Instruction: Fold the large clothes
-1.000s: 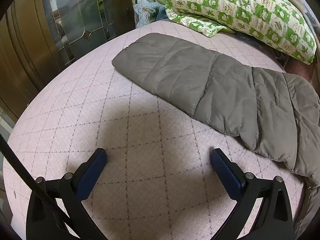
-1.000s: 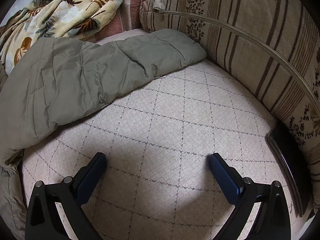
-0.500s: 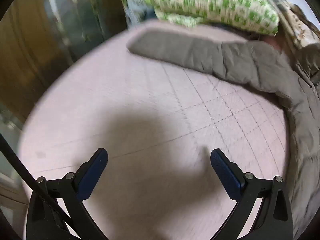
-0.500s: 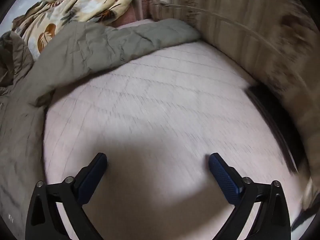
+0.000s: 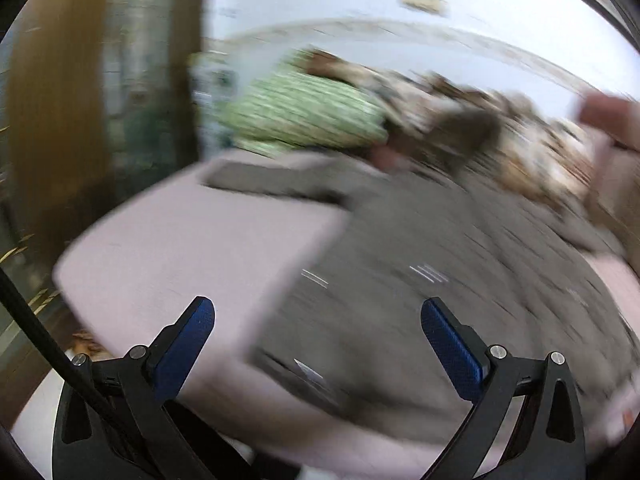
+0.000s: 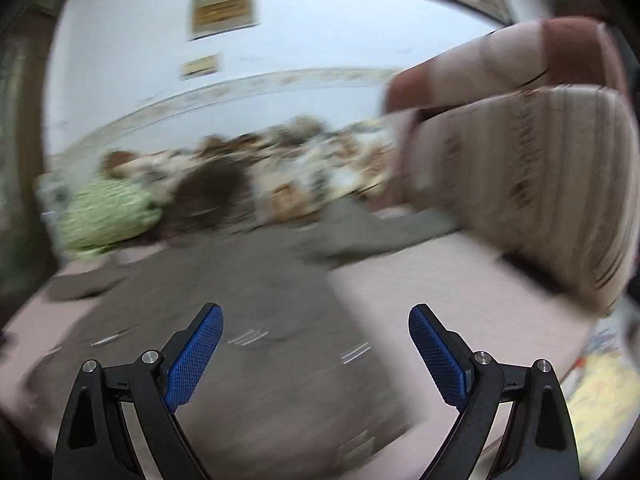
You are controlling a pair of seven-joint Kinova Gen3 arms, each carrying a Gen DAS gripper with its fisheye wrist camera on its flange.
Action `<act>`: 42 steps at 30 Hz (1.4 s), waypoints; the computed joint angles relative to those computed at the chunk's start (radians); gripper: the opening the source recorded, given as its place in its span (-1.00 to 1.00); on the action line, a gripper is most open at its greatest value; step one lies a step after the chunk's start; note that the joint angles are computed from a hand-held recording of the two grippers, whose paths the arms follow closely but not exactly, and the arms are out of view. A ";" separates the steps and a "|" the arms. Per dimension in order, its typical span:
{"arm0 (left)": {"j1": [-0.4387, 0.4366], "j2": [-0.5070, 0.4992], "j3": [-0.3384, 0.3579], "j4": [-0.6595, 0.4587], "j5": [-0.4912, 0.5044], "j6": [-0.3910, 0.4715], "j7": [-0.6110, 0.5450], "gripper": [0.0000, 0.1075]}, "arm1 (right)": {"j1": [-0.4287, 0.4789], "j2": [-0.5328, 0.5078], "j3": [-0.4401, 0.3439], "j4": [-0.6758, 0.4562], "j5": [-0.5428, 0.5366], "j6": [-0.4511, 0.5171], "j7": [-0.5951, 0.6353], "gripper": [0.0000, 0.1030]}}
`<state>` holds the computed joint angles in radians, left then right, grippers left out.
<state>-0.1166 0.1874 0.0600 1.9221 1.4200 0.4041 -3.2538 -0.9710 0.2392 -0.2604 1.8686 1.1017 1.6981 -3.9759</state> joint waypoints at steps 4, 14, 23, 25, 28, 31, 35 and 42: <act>0.016 -0.066 0.037 0.008 -0.121 0.038 0.015 0.91 | 0.040 0.023 -0.061 -0.109 0.042 -0.106 0.163 0.86; 0.025 -0.104 0.054 -0.053 -0.247 0.025 0.188 0.91 | 0.016 -0.005 0.028 -0.255 0.032 -0.121 0.301 0.89; 0.054 -0.052 0.021 -0.119 -0.510 0.073 0.471 0.91 | 0.002 0.043 0.059 -0.292 -0.001 -0.193 0.372 0.89; 0.050 -0.042 0.028 -0.127 -0.552 0.079 0.512 0.91 | 0.000 0.043 0.063 -0.291 -0.002 -0.210 0.384 0.89; 0.045 -0.035 0.039 -0.134 -0.610 0.084 0.558 0.91 | -0.002 0.038 0.068 -0.273 -0.006 -0.232 0.376 0.89; 0.040 -0.034 0.052 -0.135 -0.643 0.088 0.577 0.91 | 0.002 0.035 0.070 -0.272 -0.017 -0.244 0.366 0.89; 0.031 -0.036 0.062 -0.133 -0.656 0.094 0.577 0.91 | 0.003 0.028 0.069 -0.257 -0.020 -0.249 0.354 0.89; 0.033 -0.030 0.060 -0.145 -0.689 0.101 0.614 0.91 | 0.019 0.016 0.063 -0.246 -0.037 -0.277 0.363 0.89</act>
